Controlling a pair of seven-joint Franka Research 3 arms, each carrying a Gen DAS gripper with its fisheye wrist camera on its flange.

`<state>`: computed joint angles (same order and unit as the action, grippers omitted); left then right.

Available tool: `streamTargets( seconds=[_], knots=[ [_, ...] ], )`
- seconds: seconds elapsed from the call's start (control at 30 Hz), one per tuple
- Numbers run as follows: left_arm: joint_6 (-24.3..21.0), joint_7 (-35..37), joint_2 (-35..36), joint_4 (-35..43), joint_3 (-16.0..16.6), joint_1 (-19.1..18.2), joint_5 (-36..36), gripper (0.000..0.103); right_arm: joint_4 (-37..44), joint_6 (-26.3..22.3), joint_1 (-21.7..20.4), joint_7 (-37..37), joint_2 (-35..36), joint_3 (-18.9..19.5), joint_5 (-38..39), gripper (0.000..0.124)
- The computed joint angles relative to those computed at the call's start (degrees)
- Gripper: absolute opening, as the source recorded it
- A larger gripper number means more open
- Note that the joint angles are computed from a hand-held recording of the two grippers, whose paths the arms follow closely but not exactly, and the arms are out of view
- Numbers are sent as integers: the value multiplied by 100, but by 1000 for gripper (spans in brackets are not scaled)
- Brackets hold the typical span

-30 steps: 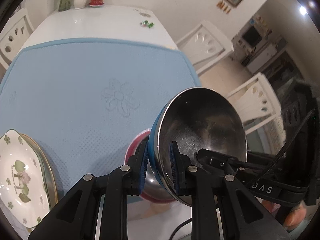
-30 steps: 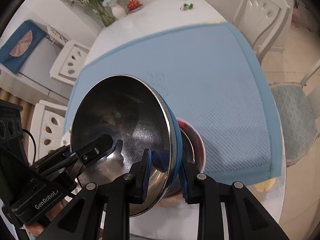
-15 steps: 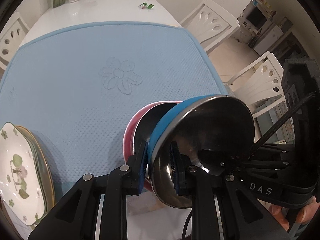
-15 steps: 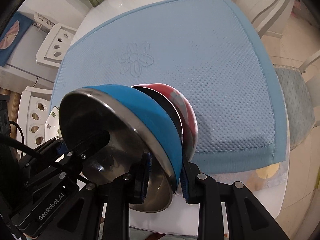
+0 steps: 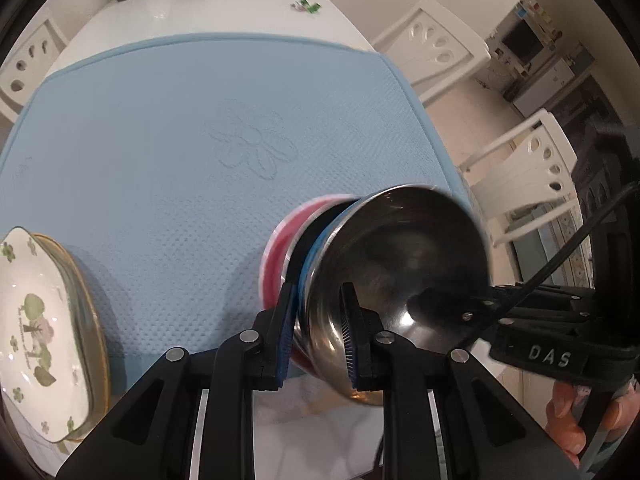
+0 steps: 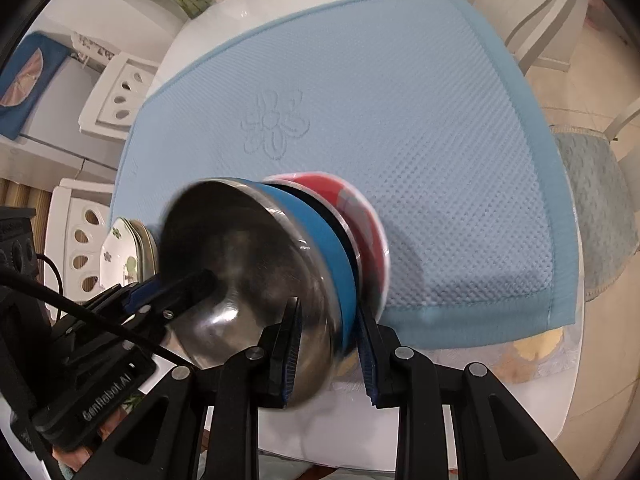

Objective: Organize plates and bowls
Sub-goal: 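Carry the blue steel bowl and lower it into the red bowl, then grip the nested bowl stack rim with both grippers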

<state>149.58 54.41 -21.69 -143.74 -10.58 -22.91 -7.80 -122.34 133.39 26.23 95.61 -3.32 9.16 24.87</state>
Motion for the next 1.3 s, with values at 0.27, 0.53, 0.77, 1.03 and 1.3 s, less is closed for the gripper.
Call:
streamTargets(
  seconds=[0.27,0.53,0.77,1.03,1.3],
  knots=[
    [135,-255,-273,-236,82,115,102,21,-281,220,-117,-66,-256,-105,268,27],
    [108,-86,-137,-166,109,0,-24,21,-229,188,-92,-96,-209,-57,228,27],
    [46,-62,-168,-154,108,18,-44,21,-225,358,-67,-113,-200,-64,401,27],
    [144,32,-201,-234,232,-1,-298,21,-198,362,-79,-134,-193,-74,454,27],
    [214,83,-183,-231,240,13,-402,26,-124,309,-115,-78,-157,-85,362,27]
  ],
)
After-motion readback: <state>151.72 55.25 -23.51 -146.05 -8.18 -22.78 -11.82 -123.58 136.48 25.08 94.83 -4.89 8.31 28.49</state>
